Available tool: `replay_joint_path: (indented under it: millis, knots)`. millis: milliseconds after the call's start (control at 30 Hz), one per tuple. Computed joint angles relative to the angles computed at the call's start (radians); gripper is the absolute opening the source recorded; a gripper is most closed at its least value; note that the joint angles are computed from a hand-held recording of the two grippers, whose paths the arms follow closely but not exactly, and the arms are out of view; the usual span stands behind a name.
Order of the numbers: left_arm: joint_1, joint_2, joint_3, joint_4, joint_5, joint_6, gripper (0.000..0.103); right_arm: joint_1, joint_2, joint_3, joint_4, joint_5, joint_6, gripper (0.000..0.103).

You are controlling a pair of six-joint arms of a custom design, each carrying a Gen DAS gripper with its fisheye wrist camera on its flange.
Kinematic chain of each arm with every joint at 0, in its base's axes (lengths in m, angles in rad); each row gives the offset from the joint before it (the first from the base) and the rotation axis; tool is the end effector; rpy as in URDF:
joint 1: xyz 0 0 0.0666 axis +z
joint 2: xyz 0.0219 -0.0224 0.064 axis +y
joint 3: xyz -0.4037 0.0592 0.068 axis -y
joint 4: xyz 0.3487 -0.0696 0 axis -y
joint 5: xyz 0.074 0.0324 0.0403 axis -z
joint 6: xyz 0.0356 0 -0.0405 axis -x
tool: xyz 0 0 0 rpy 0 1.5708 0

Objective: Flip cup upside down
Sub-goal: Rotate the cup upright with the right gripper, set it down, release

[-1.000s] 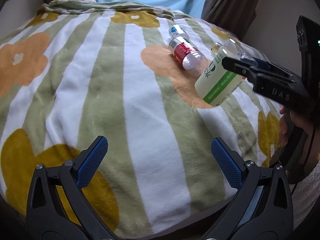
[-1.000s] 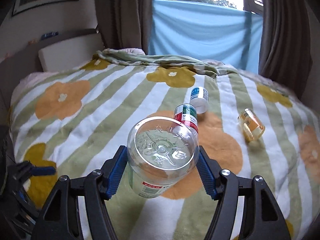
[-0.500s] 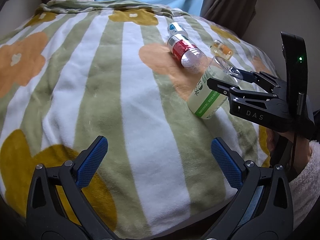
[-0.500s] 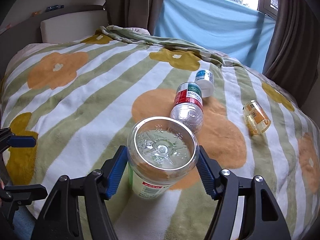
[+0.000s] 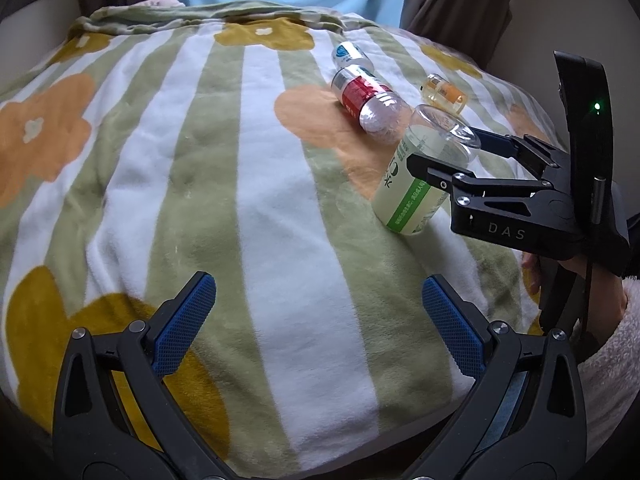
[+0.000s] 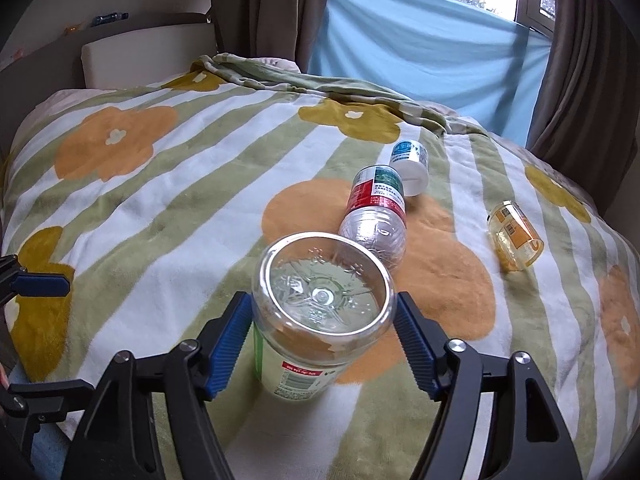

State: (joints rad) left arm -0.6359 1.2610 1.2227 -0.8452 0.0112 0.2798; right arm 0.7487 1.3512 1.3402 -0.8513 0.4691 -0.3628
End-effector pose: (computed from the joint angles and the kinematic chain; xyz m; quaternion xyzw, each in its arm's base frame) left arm 0.3064 -0.2272 0.4376 0.1686 0.9263 -0.1537 0.2999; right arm 0.3172 0.2722 0.4551 -0.0958 0.9108 -0.0072 0.4016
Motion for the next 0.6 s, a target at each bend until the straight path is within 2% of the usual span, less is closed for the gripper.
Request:
replay_joint_path:
  millis: [33, 67, 133, 333, 500, 600]
  knots:
    - [-0.004, 0.002, 0.002, -0.004, -0.005, 0.001, 0.102, -0.001, -0.002, -0.005, 0.005, 0.001, 0.001, 0.098]
    - [-0.006, 0.003, 0.004, -0.007, -0.008, 0.0, 0.102, -0.003, 0.0, -0.006, -0.002, -0.004, 0.003, 0.102]
    - [-0.008, 0.004, 0.006, -0.009, -0.012, 0.002, 0.102, -0.006, -0.004, -0.017, 0.001, -0.011, 0.005, 0.103]
    - [-0.021, 0.007, 0.021, -0.021, -0.034, 0.0, 0.102, -0.029, -0.076, -0.104, 0.125, -0.067, -0.021, 0.103]
    - [-0.048, 0.007, 0.064, -0.046, -0.07, -0.004, 0.102, 0.006, -0.141, -0.12, 0.134, 0.033, 0.008, 0.103]
    - [-0.068, -0.012, 0.1, -0.047, -0.128, -0.013, 0.102, 0.031, -0.182, -0.091, 0.085, 0.086, 0.003, 0.103]
